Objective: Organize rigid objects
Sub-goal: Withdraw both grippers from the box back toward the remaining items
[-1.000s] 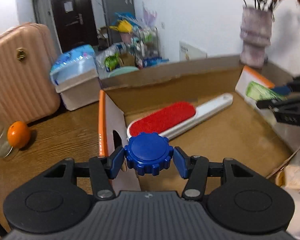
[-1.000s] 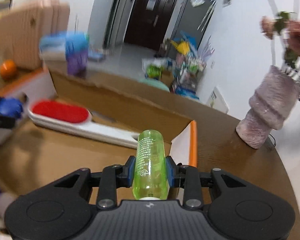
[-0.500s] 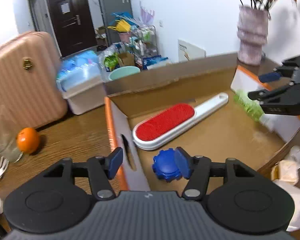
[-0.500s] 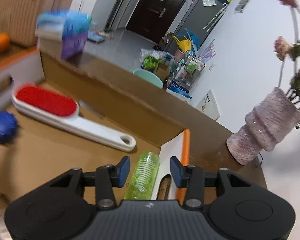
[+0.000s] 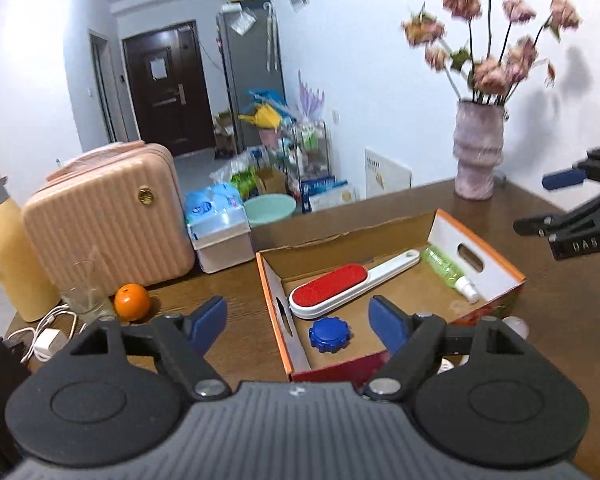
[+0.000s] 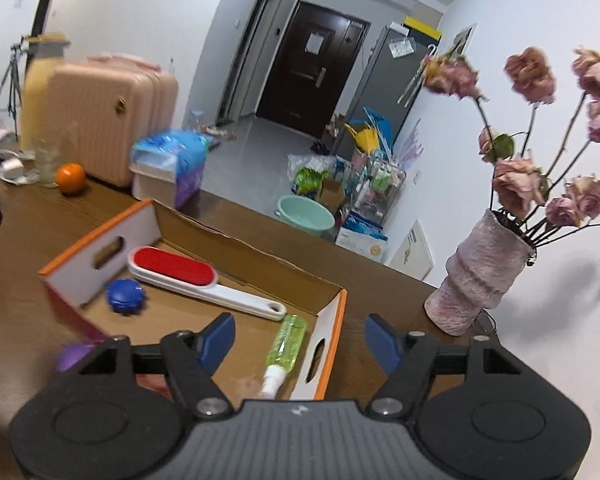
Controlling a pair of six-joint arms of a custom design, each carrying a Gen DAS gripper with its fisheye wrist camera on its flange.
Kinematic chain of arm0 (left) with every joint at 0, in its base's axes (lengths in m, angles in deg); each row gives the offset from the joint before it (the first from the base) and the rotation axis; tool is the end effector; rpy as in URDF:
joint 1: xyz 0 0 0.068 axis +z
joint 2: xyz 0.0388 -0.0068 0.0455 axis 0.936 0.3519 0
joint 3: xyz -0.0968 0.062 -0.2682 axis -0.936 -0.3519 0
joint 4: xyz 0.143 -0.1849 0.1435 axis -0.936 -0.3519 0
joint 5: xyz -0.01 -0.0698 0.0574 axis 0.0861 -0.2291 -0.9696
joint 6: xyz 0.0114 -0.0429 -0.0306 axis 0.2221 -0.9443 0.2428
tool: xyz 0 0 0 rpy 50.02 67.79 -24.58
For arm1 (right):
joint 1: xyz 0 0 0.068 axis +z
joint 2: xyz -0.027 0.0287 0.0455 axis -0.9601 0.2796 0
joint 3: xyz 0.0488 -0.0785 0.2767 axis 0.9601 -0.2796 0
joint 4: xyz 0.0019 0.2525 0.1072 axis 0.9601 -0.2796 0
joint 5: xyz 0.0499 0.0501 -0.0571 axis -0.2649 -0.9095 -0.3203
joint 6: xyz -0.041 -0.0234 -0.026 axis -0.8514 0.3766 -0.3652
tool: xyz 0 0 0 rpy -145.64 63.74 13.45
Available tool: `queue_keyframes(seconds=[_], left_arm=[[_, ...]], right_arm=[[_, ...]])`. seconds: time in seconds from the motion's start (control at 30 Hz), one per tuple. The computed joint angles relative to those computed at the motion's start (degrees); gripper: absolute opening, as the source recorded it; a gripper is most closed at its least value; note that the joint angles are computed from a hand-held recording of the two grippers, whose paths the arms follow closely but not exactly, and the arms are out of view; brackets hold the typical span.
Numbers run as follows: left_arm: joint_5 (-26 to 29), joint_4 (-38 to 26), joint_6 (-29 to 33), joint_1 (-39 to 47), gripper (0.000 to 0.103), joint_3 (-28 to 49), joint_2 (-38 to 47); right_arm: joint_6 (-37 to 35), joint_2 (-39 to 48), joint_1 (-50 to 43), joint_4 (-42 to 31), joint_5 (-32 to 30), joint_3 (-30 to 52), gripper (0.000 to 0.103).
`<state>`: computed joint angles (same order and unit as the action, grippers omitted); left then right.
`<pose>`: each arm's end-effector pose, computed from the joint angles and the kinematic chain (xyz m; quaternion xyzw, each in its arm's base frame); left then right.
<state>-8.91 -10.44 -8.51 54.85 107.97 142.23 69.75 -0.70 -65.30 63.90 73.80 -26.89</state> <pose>0.2794 -0.0714 0.3191 0.1553 0.8543 -0.0190 0.4957 0.3085 0.0418 0.3179 -0.1579 0.8661 -0.0794 0.4676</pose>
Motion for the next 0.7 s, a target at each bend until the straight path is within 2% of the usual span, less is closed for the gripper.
queue_keyframes(seconds=[0.07,0.1,0.13,0.23,0.33,0.43,0.5,0.57,0.67,0.7], left_arm=[[0.2,1.1,-1.5,0.0,0.082,-3.9,-5.1],[-0.7,2.2,-2.5,-0.4,0.083,-6.5,-8.3],[-2.3,3.2,-3.3,-1.2,0.084,-9.2,-11.5],[-9.7,6.5,-3.6,-6.2,0.086,-17.6,-21.9],[-13.2,8.6,-4.8,-10.1,0.096,-26.8,-34.5],[-21.0,5.9,-8.4,-18.2,0.096,-34.1,-46.9],[-30.4,1.5,-10.2,-27.4,0.097,-36.9,-53.6],[-42.3,-4.5,-13.7,-39.2,0.099,-38.5,-59.5],[-61.9,-18.8,-25.8,-60.8,0.101,-38.0,-63.2],[-68.2,-26.8,-34.5,-68.0,0.102,-36.6,-60.8]], right_arm=[[0.7,-5.2,0.8,-0.7,-0.4,-3.5,0.073],[1.3,-8.7,1.3,-0.6,-1.3,-6.1,0.078],[1.6,-11.5,1.5,-0.4,-2.4,-8.3,0.084],[4.1,-21.7,3.1,0.6,-3.8,-16.2,0.085],[9.9,-32.7,7.0,2.6,-1.5,-24.2,0.088],[17.1,-44.7,13.1,4.0,3.1,-32.2,0.094],[21.2,-51.1,19.3,2.4,8.8,-35.7,0.094],[25.0,-57.2,28.9,-0.6,18.4,-38.5,0.094],[35.1,-62.7,49.9,-10.8,38.0,-39.5,0.095],[38.2,-64.3,57.1,-15.2,42.7,-39.3,0.096]])
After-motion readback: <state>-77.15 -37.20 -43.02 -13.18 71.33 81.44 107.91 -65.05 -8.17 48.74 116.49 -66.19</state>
